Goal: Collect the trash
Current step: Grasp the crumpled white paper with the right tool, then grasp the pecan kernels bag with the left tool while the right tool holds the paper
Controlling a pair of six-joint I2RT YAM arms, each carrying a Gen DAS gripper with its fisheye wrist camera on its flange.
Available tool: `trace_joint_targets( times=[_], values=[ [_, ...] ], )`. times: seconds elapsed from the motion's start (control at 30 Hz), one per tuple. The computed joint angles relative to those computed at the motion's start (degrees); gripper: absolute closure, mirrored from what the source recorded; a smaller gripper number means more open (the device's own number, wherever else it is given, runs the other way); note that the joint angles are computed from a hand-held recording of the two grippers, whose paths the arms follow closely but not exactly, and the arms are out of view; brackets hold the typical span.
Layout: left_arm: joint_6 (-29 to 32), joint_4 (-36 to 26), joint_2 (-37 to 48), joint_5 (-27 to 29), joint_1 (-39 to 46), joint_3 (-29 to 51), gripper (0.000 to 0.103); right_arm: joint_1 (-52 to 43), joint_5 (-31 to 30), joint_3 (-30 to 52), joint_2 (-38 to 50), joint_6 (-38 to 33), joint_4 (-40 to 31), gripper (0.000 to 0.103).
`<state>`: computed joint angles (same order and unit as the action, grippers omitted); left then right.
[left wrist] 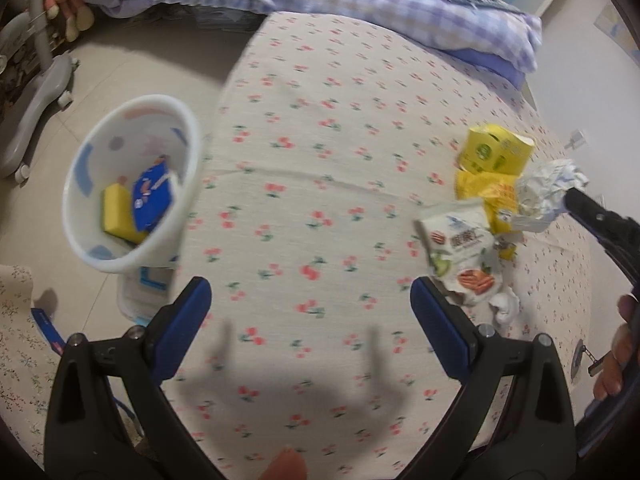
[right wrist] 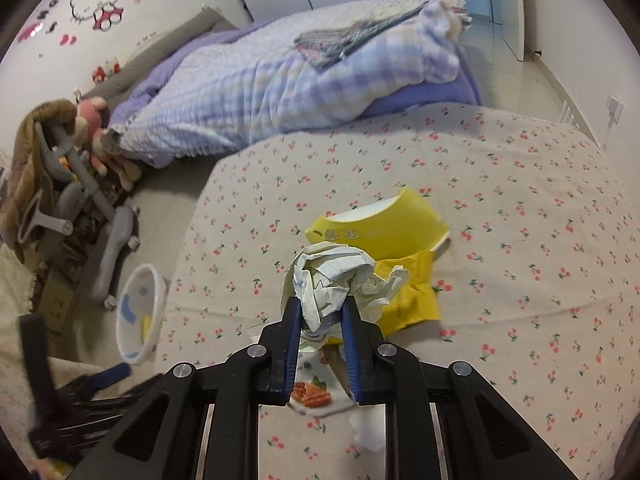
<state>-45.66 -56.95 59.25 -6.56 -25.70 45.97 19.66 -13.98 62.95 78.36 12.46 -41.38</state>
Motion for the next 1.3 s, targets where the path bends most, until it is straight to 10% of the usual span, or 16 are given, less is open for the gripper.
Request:
trace_joint_targets(
  times=[0.4, 0.97, 1.3],
  values=[
    [-9.4, 13.91, 13.61, 2.57, -8.44, 3.68, 0.004, -20.24, -6.5, -4.53, -6.3, -10.77, -6.7, 0.082],
    [-11.42, 17.87, 29.16, -0.78, -14.41, 10.9, 0.004, -35.6, -8.05, -5.16, -0.48, -23.14, -8.42, 0.082],
    [-7.64, 16.48, 27.53, 0.49, -14.68, 10.75, 0.037, -33.1, -8.11, -5.07, -1.28, -21.21, -8.42, 0.082]
  ],
)
